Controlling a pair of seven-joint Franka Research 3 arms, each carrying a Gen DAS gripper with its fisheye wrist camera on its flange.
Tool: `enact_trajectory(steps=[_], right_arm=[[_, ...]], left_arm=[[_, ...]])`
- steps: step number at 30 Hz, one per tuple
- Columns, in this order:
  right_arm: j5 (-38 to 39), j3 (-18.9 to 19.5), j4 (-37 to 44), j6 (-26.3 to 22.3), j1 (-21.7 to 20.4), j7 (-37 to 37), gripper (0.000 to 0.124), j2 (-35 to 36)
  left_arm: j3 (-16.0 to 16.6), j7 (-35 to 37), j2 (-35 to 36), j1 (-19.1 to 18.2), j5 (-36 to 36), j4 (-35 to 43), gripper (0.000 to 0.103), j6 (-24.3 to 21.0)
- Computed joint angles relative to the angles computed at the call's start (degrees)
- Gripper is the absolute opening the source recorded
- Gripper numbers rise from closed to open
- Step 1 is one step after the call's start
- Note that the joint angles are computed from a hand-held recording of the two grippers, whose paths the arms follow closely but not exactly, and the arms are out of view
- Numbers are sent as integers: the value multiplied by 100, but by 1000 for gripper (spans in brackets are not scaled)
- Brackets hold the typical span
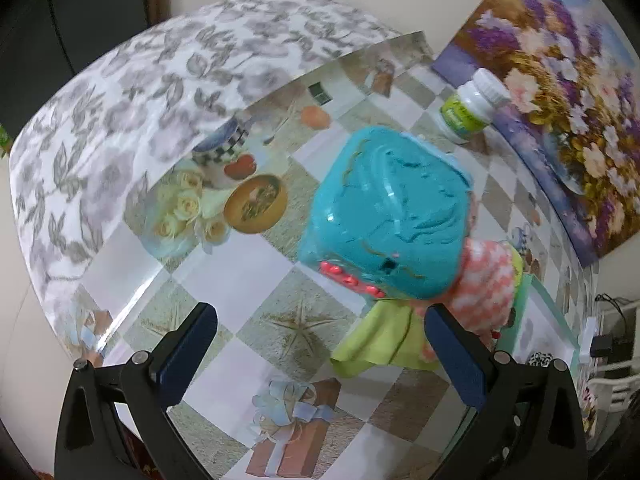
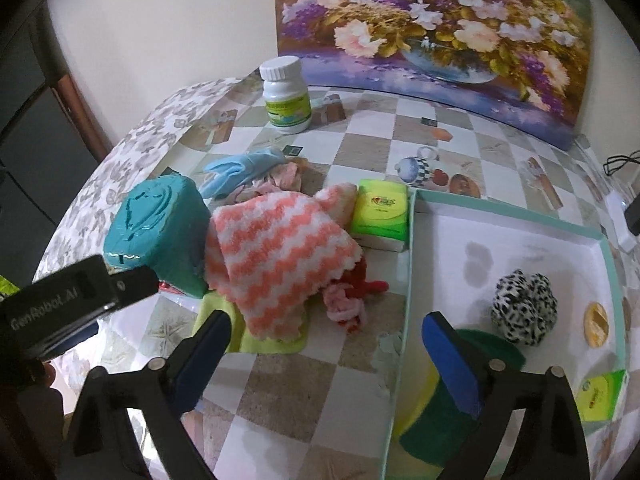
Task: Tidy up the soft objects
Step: 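Move both open grippers from the tray toward the pink zigzag towel, then grasp the pink-white zigzag towel with the right gripper while the left gripper grasps the lime green cloth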
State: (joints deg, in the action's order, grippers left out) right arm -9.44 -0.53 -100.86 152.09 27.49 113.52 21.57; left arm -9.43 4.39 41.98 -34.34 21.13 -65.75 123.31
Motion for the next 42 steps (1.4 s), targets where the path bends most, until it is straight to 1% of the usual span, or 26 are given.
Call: enact_trajectory(steps=[2,4,6,8,9,12,15,19,25,29,31,33,34,36,39,42], right_arm=[[18,32,109,-45,-22,-130,94,87],[-14,28,201,-54,-1,-232,93,161],[58,80,276,-2,-29,-411,93,226],[127,90,366,6,-25,-528,91,290],[144,88,442,3,-15,-584,90,344],[179,75,631,-36,30,-734,88,479],[201,67,886,-150,76,-891,86,665],[267,50,1132,-268,128,-1024,83,851],[255,-19,1497,-448,221,-1097,76,1127],[235,-66,1695,-639,258,-1093,53,1272],[291,-69,1695,-632,229,-1048,46,1279],[245,-164,1643,-568,268,-868,32,1248],[217,-206,1628,-566,281,-770,30,1234],[366,-87,1586,-543,152,-835,25,1205],[464,-23,1531,-509,82,-922,21,1166],[563,3,1428,-413,37,-948,19,1088]], left_arm=[[-35,-139,-97,82,-125,-211,103,139],[-121,-326,-261,232,-337,-595,103,487],[-141,-438,-300,278,-437,-692,103,475],[-148,-487,-273,291,-494,-650,103,273],[-159,-485,-269,303,-510,-656,103,254],[-205,-501,-280,358,-597,-739,103,388],[-196,-536,-279,366,-622,-741,103,344],[-218,-718,-414,442,-716,-1041,103,606],[-248,-924,-633,496,-752,-1387,103,789],[-315,-857,-616,569,-843,-1408,103,854],[-344,-827,-573,607,-924,-1396,103,923],[-358,-808,-562,613,-970,-1403,103,962],[-361,-794,-553,608,-987,-1382,103,919],[-362,-768,-543,603,-1005,-1370,103,930],[-352,-678,-484,581,-978,-1264,103,928],[-374,-512,-304,567,-1016,-1004,102,889]])
